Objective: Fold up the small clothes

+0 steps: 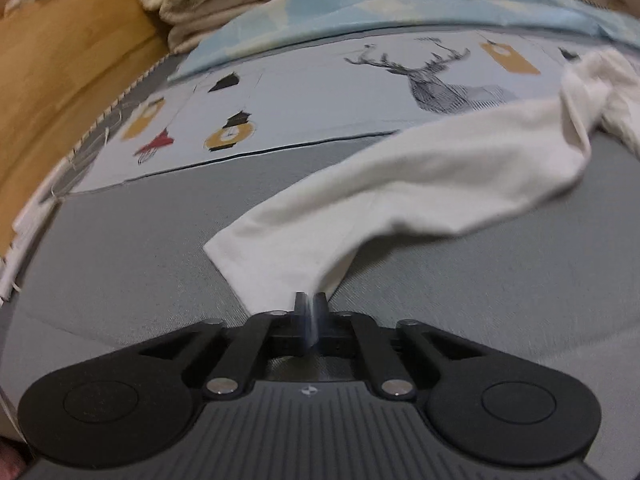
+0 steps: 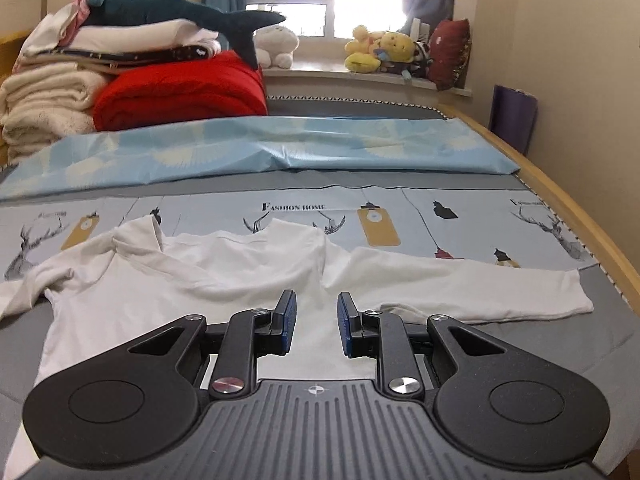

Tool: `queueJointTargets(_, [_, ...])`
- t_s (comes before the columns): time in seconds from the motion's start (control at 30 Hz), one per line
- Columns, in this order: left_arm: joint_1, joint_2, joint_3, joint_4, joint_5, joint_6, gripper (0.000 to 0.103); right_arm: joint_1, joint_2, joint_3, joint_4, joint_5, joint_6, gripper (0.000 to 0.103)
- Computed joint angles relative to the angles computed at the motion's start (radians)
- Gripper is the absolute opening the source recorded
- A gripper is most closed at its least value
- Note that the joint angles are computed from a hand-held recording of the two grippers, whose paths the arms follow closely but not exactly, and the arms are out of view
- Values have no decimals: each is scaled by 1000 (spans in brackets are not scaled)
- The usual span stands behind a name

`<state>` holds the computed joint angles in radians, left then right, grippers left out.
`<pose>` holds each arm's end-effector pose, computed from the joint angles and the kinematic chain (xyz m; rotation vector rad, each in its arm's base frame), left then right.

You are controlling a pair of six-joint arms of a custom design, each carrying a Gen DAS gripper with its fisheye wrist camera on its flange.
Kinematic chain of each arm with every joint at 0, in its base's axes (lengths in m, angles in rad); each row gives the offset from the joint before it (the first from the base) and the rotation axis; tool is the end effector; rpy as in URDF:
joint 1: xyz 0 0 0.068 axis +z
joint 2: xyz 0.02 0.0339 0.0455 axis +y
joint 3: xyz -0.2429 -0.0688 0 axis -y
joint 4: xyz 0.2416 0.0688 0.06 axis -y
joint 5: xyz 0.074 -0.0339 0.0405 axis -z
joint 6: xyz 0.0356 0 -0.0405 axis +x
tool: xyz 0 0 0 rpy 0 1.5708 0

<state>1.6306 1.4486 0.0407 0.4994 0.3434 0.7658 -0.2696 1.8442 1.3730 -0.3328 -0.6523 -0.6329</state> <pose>0.0027 0.1553 0.0411 -0.9177 2.3461 0.6465 0.3904 -0.0855 0.2175 -0.6843 2.0843 0.2793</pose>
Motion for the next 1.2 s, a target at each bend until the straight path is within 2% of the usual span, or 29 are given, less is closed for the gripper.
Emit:
queueJointTargets(0.03, [11, -25, 20, -43, 16, 4, 1, 8, -3, -10, 11, 8, -11, 23])
queueJointTargets(0.1, [48, -163, 46, -174, 68, 27, 1, 22, -4, -22, 29, 25, -25, 23])
queueJointTargets(0.17, [119, -358, 91, -376, 153, 25, 0, 31, -1, -25, 40, 42, -29, 23])
queueJointTargets(0.23, [193, -485, 180, -572, 254, -20, 0, 38, 4, -24, 48, 65, -30, 23])
queueJointTargets(0.3, [216, -537, 258, -637, 322, -109, 0, 43, 11, -22, 57, 85, -34, 23])
queueJointTargets(0.37, [179, -543, 295, -581, 313, -221, 0, 45, 24, -11, 63, 103, -37, 23])
queueJointTargets(0.4, [137, -503, 324, -530, 277, -295, 1, 46, 34, -2, 62, 113, -40, 23])
queueJointTargets(0.47, [58, -365, 389, -418, 185, -450, 2, 49, 54, 17, 62, 135, -47, 23])
queueJointTargets(0.53, [-11, -187, 468, -327, 28, -632, 5, 52, 67, 29, 61, 147, -49, 23])
queueJointTargets(0.57, [-41, -100, 509, -317, -54, -679, 6, 53, 72, 34, 60, 154, -51, 23])
queueJointTargets(0.63, [-54, -4, 547, -338, -101, -706, 6, 55, 78, 39, 60, 160, -55, 23])
queueJointTargets(0.77, [36, 175, 635, -507, 57, -758, 6, 57, 89, 45, 59, 169, -76, 23])
queueJointTargets(0.87, [99, 351, 726, -574, 186, -794, 14, 57, 96, 52, 59, 169, -79, 23])
queueJointTargets(0.97, [138, 502, 766, -523, 312, -909, 16, 59, 95, 52, 54, 169, -77, 23])
queueJointTargets(1.07, [122, 561, 740, -379, 346, -1003, 19, 66, 86, 30, 63, 176, -103, 23])
queueJointTargets(1.13, [95, 564, 716, -297, 330, -1029, 18, 69, 84, 23, 66, 186, -119, 23])
queueJointTargets(1.17, [81, 560, 711, -278, 310, -1024, 6, 70, 84, 21, 66, 191, -122, 23])
queueJointTargets(1.2, [67, 542, 698, -271, 266, -1009, 2, 70, 84, 20, 67, 194, -124, 23])
